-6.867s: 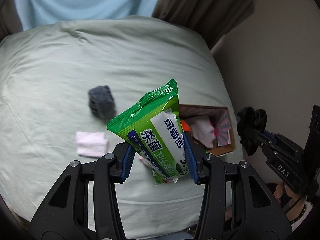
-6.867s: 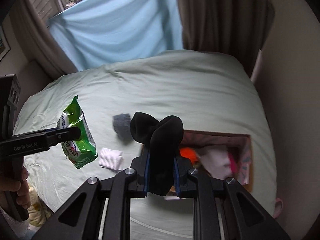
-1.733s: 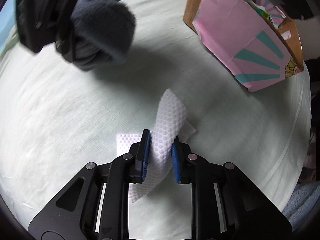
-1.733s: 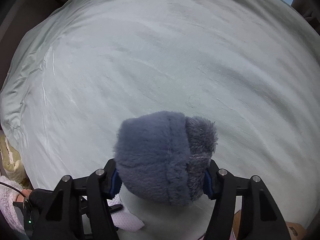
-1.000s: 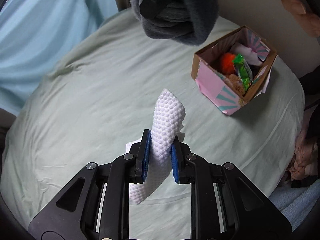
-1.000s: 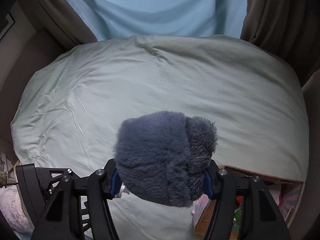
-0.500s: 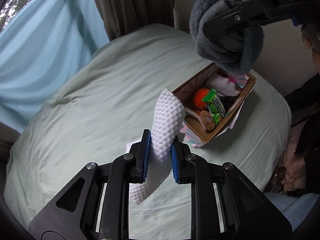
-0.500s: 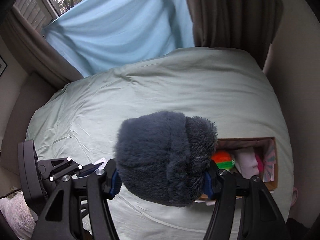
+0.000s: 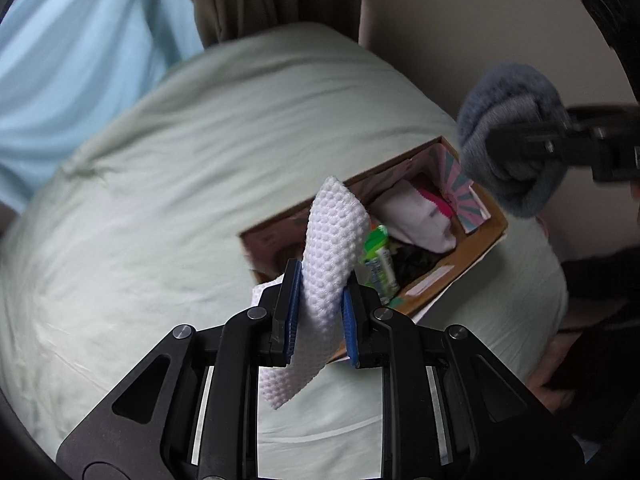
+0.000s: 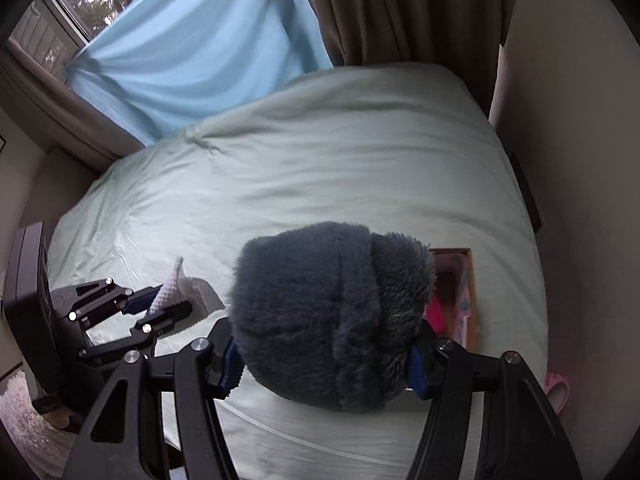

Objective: Organize soft objects

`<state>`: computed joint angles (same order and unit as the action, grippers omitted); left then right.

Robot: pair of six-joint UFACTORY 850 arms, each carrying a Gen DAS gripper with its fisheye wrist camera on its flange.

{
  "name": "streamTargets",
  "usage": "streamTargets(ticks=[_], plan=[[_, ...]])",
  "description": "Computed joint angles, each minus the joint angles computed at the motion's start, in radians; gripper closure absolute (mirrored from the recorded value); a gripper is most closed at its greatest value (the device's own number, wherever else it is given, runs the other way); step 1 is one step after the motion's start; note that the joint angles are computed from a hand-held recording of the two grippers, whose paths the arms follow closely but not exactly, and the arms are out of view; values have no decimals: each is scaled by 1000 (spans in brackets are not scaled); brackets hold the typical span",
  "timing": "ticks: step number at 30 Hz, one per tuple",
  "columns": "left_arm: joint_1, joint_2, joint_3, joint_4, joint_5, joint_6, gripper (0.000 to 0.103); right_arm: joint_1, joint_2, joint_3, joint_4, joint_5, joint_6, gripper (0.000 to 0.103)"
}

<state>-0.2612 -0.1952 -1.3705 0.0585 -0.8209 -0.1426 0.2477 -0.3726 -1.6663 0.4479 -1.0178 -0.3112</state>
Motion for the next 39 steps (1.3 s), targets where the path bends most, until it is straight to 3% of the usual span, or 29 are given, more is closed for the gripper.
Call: streamTargets(ticks=[7,16,19,20,22,23,30,39], plan=[[-15,-162,-70,-49,-30,-81,87,-43,-100,-8,9,-37,-74,44],[-2,-275,-133,-55,-84,-137,86,-13,-127,92,34,44,-212,41],[10,-296,-165,-55,-120,-158,84,-2,-116,131,32,94,-273,26],[13,-304,-175,-57,-131,-163,80,-1,-109,147,40,102,-303,13],[14,-319,-193,-41,-151,-171,34,2,-95,176,44,122,-349,8],[14,-320,-197,-36,-153,-169,1,4,-90,187,31,130,-349,8],[15,-301,-174,-44,-107,-145,1,6,-48,238,-8,186,-292,8],[4,-153,-99,-47,-77,-163,1,21,48,257,-68,225,-195,8]])
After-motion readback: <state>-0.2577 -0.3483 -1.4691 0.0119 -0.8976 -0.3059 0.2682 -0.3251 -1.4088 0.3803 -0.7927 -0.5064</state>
